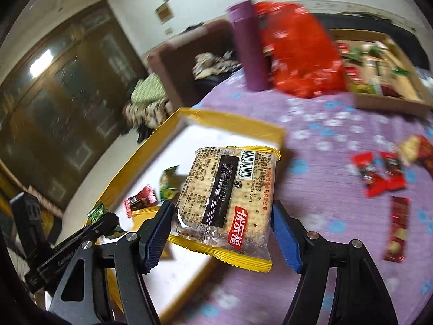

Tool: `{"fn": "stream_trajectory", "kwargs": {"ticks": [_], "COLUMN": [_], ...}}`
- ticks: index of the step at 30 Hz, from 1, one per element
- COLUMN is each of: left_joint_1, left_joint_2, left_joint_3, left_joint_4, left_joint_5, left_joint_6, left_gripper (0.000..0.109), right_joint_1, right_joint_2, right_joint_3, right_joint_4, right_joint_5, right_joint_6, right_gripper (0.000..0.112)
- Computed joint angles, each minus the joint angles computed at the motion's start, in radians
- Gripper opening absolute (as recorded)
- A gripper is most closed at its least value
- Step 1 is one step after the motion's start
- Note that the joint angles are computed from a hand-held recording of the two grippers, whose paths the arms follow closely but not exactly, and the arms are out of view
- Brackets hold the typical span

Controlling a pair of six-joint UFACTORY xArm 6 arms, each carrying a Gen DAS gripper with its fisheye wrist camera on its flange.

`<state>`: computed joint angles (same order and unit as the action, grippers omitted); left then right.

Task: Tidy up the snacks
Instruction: 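Carry both snacks over the white tray and open both grippers, then move both grippers back over the remaining snacks on the tablecloth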

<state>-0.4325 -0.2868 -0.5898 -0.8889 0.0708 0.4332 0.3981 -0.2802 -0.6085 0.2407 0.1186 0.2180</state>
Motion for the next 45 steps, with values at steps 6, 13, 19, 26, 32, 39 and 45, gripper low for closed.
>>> {"fn": "stream_trajectory", "kwargs": {"ticks": [6,13,19,26,32,39,45], "left_joint_1": [0.037,0.068,0.007,-0.223,-0.402,-0.467,-0.522], "left_joint_2": [-0.003,-0.02,-0.143,-0.355,-0.357,-0.248,-0.204], "left_joint_3": [-0.033,-0.038,-0.039,-0.156,-0.36,-0.476,-0.52], "left_joint_4": [-0.25,-0.278,-0.038,0.141,0.163,0.218,0.266], "left_joint_5": [0.091,0.158,0.243,0.465,0.697,0.762,0.776], "left_joint_6": [0.239,0.265,0.104,0.142,0.149,-0.014,-0.073], "left_gripper": [0.03,0.033,0.037,0.071,0.075,0.075,0.076], "right_joint_1": [0.021,0.03,0.0,-0.1,-0.319,-0.623,-0.754], "right_joint_2": [0.207,0.285,0.182,-0.123,-0.437,-0.708,-0.814], "right_joint_3": [-0.181,-0.246,-0.158,0.1,0.323,0.46,0.49], "right_joint_4": [-0.228,-0.038,0.031,0.165,0.229,0.33,0.36], "right_joint_5": [0.051,0.02,0.016,0.033,0.162,0.382,0.467], "right_joint_6": [0.18,0.057,0.03,-0.055,-0.076,-0.196,-0.297], "right_gripper": [0.072,0.072,0.072,0.073,0.075,0.075,0.075]}}
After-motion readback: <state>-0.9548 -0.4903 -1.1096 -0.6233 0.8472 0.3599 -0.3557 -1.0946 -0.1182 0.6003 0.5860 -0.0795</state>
